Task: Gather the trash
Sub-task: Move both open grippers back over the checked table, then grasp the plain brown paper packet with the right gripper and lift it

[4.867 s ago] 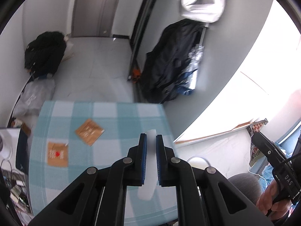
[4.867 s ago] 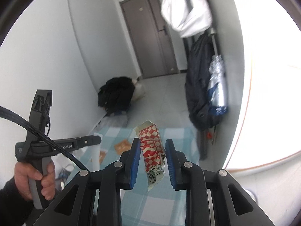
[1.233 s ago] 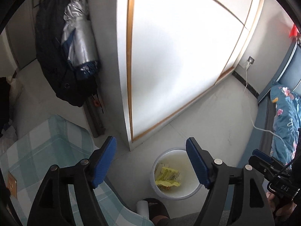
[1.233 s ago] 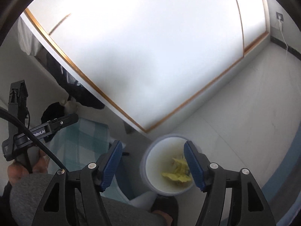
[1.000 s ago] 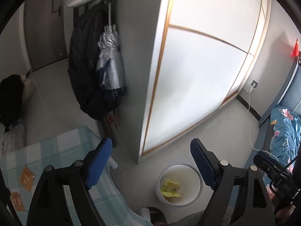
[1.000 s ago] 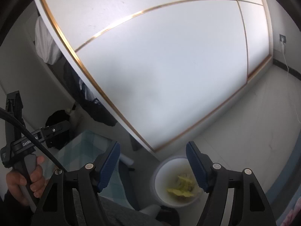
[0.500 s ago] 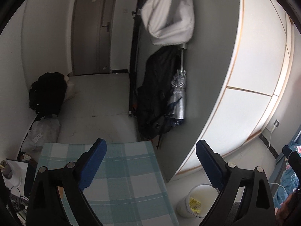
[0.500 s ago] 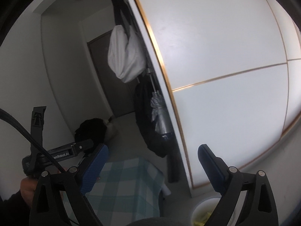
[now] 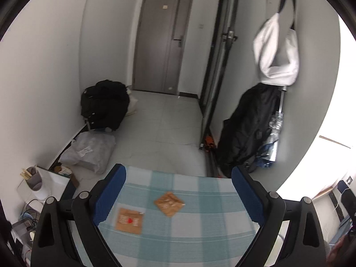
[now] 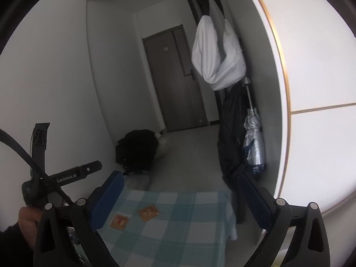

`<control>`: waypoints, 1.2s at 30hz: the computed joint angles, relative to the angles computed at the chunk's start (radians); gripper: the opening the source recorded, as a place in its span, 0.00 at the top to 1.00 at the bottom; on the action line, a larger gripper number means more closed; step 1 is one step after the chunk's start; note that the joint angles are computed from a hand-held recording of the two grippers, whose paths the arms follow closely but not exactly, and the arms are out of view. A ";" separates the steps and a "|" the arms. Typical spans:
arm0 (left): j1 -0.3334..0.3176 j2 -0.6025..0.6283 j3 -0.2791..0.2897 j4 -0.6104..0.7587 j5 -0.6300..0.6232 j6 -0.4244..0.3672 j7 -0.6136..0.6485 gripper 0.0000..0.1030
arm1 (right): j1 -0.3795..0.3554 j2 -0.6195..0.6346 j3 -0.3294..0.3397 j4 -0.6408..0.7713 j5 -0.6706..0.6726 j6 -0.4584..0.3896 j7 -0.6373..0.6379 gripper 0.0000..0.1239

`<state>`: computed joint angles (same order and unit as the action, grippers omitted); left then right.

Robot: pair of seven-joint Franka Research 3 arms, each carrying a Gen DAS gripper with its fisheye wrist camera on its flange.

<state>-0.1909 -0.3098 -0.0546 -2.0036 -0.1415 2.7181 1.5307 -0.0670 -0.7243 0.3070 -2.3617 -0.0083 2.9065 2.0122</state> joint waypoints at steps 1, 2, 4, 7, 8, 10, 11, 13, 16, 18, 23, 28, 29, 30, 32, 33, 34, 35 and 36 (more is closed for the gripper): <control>0.004 0.002 0.004 -0.003 0.000 0.003 -0.001 0.09 | 0.004 0.022 0.008 0.010 -0.001 0.006 -0.001 0.17; 0.011 0.004 0.008 -0.007 0.000 0.008 -0.003 0.09 | 0.007 0.041 0.017 0.021 -0.004 0.007 -0.002 0.17; 0.019 0.006 0.015 -0.016 -0.001 0.020 -0.002 0.09 | 0.011 0.092 0.034 0.049 -0.014 0.011 -0.001 0.17; 0.046 0.013 0.019 -0.026 0.022 0.022 -0.011 0.09 | 0.020 0.160 0.051 0.085 -0.031 0.003 0.015 0.17; 0.050 0.012 0.026 -0.035 0.019 0.025 -0.006 0.09 | 0.027 0.192 0.055 0.105 -0.038 -0.012 0.019 0.17; 0.061 0.019 0.032 -0.048 0.018 0.031 -0.009 0.09 | 0.045 0.238 0.052 0.129 -0.054 -0.023 0.032 0.17; 0.069 0.027 0.032 -0.051 0.019 0.029 -0.019 0.09 | 0.050 0.267 0.055 0.144 -0.067 -0.031 0.041 0.17; 0.077 0.042 0.038 -0.055 0.008 0.025 -0.021 0.09 | 0.054 0.309 0.060 0.169 -0.106 -0.050 0.066 0.17; 0.107 0.055 0.028 -0.069 0.036 0.029 -0.048 0.09 | 0.084 0.382 0.044 0.211 -0.149 -0.080 0.088 0.17; 0.096 0.080 0.052 -0.039 -0.022 -0.033 -0.023 0.09 | 0.108 0.431 0.033 0.244 -0.176 -0.112 0.101 0.17; 0.140 0.126 0.044 0.018 -0.065 -0.106 -0.042 0.09 | 0.165 0.562 -0.007 0.341 -0.219 -0.200 0.089 0.17; 0.185 0.165 0.022 0.057 -0.027 -0.131 -0.118 0.09 | 0.247 0.710 -0.072 0.473 -0.158 -0.294 -0.048 0.18; 0.190 0.172 0.021 0.065 -0.025 -0.140 -0.125 0.09 | 0.260 0.743 -0.083 0.503 -0.143 -0.310 -0.075 0.18; 0.195 0.175 0.019 0.069 -0.026 -0.148 -0.131 0.09 | 0.273 0.780 -0.093 0.537 -0.130 -0.332 -0.105 0.18; 0.204 0.184 0.015 0.080 -0.014 -0.168 -0.143 0.09 | 0.301 0.858 -0.112 0.615 -0.129 -0.392 -0.162 0.18; 0.209 0.189 0.011 0.085 0.004 -0.178 -0.151 0.09 | 0.316 0.888 -0.123 0.647 -0.141 -0.420 -0.175 0.19; 0.213 0.192 0.010 0.089 0.015 -0.187 -0.154 0.09 | 0.329 0.916 -0.134 0.674 -0.144 -0.440 -0.193 0.19; 0.216 0.195 0.009 0.091 0.018 -0.195 -0.154 0.09 | 0.340 0.941 -0.143 0.699 -0.140 -0.454 -0.215 0.20; 0.218 0.196 0.009 0.092 0.018 -0.201 -0.152 0.09 | 0.353 0.971 -0.154 0.726 -0.141 -0.471 -0.229 0.20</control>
